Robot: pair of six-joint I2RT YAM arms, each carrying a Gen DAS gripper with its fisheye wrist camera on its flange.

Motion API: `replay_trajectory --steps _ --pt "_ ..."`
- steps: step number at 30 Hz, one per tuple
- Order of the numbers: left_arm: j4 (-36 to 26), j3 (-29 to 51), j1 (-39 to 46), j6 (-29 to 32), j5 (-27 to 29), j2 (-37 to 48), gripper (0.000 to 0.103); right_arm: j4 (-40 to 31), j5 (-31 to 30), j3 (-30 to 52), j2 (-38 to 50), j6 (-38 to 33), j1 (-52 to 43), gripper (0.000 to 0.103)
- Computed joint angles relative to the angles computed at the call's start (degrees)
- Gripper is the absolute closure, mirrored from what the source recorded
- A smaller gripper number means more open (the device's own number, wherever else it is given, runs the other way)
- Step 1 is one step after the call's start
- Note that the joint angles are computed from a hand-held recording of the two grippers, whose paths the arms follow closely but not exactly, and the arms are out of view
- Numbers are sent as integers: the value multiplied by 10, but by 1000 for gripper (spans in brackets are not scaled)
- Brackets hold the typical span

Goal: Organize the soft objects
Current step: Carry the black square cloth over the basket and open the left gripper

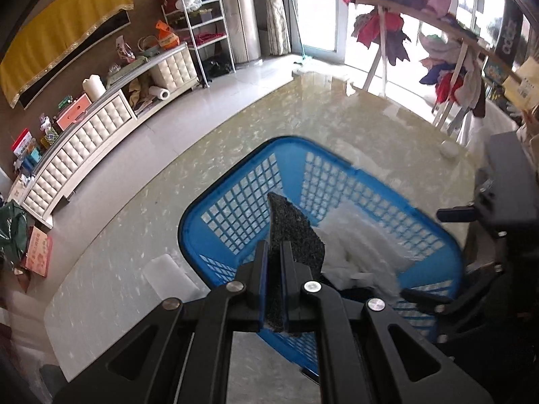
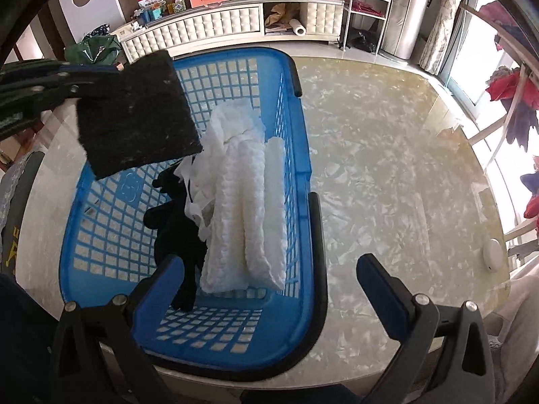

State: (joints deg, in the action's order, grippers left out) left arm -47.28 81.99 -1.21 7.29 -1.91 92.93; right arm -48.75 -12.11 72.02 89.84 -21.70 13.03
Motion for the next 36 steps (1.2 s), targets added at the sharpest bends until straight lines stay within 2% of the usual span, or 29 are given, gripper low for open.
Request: replay_trajectory --steps 6,15,23,31,33,36 --pt "10 24 20 40 -9 65 98 1 -8 12 25 3 -4 0" --pt "-9 73 37 84 -3 137 97 -15 -23 27 42 0 -12 0" --pt "-9 85 41 138 -18 165 97 -19 -27 37 62 -3 -7 0" --pt "-4 95 40 155 -42 174 94 -16 -27 38 63 0 -3 0" --pt "-9 100 42 157 -34 177 92 -13 -26 32 61 2 -2 0" --pt "-9 97 39 162 -35 174 72 -13 -23 33 62 4 -2 0"
